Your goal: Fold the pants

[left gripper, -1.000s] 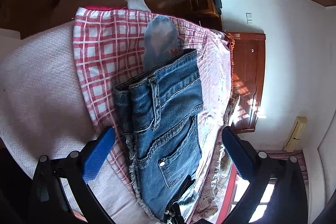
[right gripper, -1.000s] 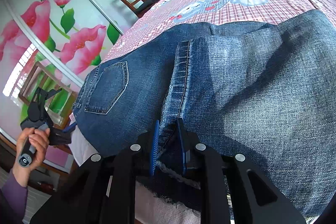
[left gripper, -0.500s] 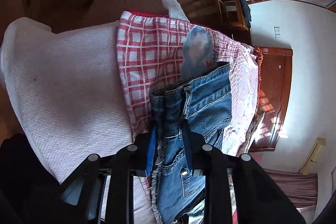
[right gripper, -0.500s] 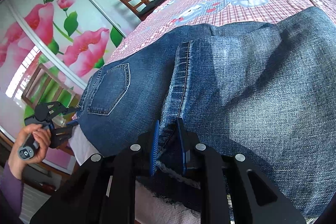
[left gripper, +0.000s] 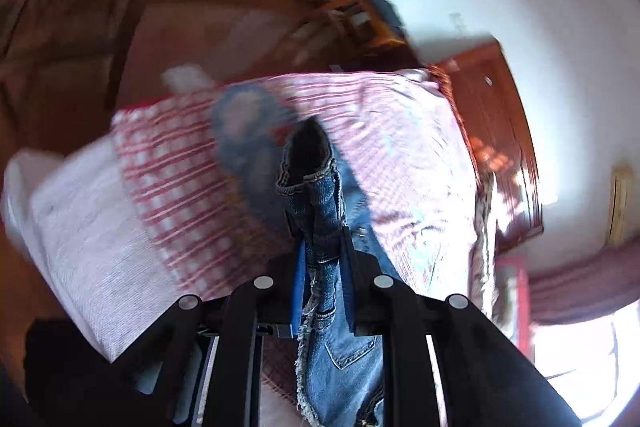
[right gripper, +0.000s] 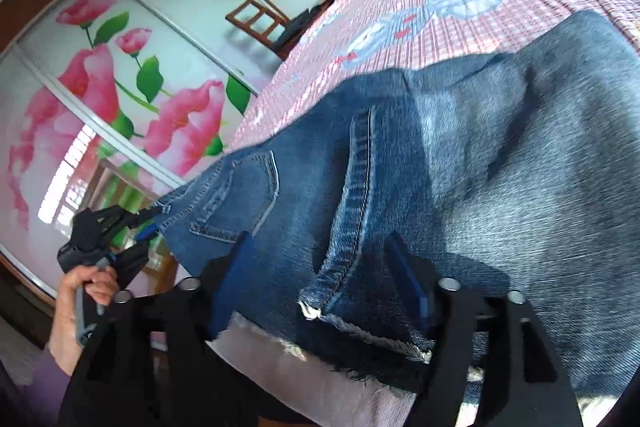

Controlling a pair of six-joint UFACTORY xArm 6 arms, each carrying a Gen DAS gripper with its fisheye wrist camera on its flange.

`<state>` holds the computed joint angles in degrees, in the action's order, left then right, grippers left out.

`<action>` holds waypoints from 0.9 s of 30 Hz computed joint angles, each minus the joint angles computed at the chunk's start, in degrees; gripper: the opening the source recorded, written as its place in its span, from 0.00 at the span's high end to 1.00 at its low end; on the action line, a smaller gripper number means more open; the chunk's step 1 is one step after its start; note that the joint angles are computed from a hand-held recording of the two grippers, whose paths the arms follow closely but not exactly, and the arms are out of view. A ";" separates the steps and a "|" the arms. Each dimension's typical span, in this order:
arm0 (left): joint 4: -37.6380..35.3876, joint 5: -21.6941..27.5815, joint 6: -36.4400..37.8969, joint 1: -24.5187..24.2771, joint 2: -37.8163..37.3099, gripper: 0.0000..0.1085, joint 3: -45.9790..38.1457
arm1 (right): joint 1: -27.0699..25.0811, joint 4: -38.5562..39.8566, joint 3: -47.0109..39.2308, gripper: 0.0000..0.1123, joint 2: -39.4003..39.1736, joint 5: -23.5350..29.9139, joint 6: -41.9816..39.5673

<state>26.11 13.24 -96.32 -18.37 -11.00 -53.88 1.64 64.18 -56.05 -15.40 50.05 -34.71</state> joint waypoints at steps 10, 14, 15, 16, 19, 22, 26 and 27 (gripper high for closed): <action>11.30 6.69 20.80 -13.19 12.05 0.87 -24.18 | -25.66 15.09 8.91 0.30 -11.30 16.92 -4.95; 5.38 6.80 37.46 -19.71 18.63 0.87 -31.62 | -34.44 15.92 12.72 0.30 -13.38 21.12 -5.06; 2.95 7.16 41.86 -21.29 20.69 0.87 -33.72 | -36.21 16.54 14.02 0.30 -13.93 21.11 -4.89; 0.61 7.95 46.59 -22.93 23.00 0.87 -35.89 | -37.32 17.59 15.01 0.30 -14.19 21.09 -4.70; -4.26 14.31 59.98 -27.15 30.80 0.86 -43.28 | -39.68 21.94 17.20 0.30 -13.77 21.21 -4.23; -6.44 26.16 68.11 -29.94 39.36 0.82 -51.70 | -39.04 22.59 17.02 0.30 -13.04 20.26 -4.10; -5.21 20.97 67.36 -30.39 33.19 0.40 -42.35 | -37.58 19.70 15.40 0.30 -12.52 19.39 -2.84; -4.89 17.50 65.98 -30.15 29.44 0.37 -37.37 | -36.72 18.10 14.35 0.29 -12.04 18.84 -1.87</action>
<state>21.22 30.74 -30.34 -48.52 18.44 -91.25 -35.08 82.29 -41.70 -27.44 68.90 -36.58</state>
